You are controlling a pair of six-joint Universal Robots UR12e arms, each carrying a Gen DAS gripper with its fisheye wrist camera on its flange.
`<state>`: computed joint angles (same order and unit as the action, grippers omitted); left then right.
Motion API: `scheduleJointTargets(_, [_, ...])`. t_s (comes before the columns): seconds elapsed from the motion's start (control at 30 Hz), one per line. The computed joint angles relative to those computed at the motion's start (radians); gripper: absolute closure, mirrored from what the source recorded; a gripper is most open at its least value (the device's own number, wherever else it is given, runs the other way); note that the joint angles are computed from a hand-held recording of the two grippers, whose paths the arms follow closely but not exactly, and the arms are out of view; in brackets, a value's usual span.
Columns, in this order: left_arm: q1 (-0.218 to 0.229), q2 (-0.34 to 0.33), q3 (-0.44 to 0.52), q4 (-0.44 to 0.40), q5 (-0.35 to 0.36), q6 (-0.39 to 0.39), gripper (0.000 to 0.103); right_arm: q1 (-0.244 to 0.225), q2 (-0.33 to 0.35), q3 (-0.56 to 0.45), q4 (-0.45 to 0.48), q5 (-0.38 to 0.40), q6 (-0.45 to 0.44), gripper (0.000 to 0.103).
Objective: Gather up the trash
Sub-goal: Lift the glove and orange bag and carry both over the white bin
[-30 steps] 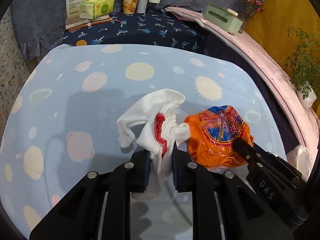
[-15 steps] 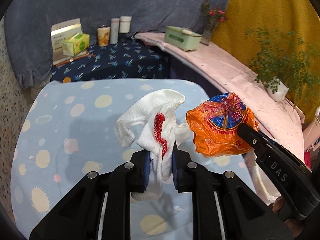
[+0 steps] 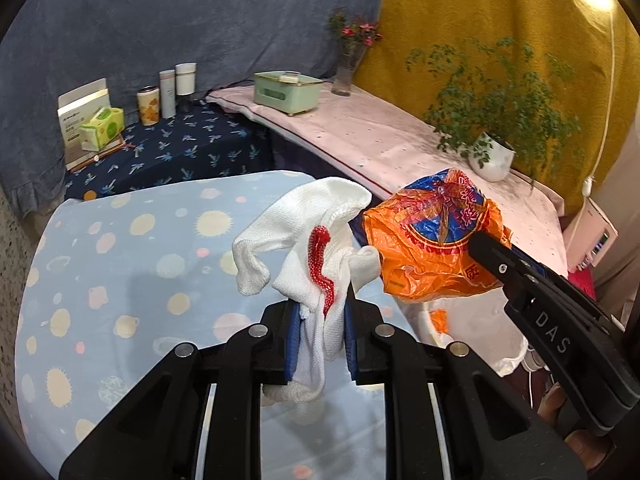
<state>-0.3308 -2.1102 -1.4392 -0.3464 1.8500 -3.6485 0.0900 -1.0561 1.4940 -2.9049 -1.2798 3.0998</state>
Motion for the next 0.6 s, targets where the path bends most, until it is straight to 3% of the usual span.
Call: scheduleJointTargets(0.6, [-0.061,-0.088,0.153,-0.063,-0.055,0.083,0.085,-0.089,-0.038,0.065,-0.054,-0.048,0.048,0.087])
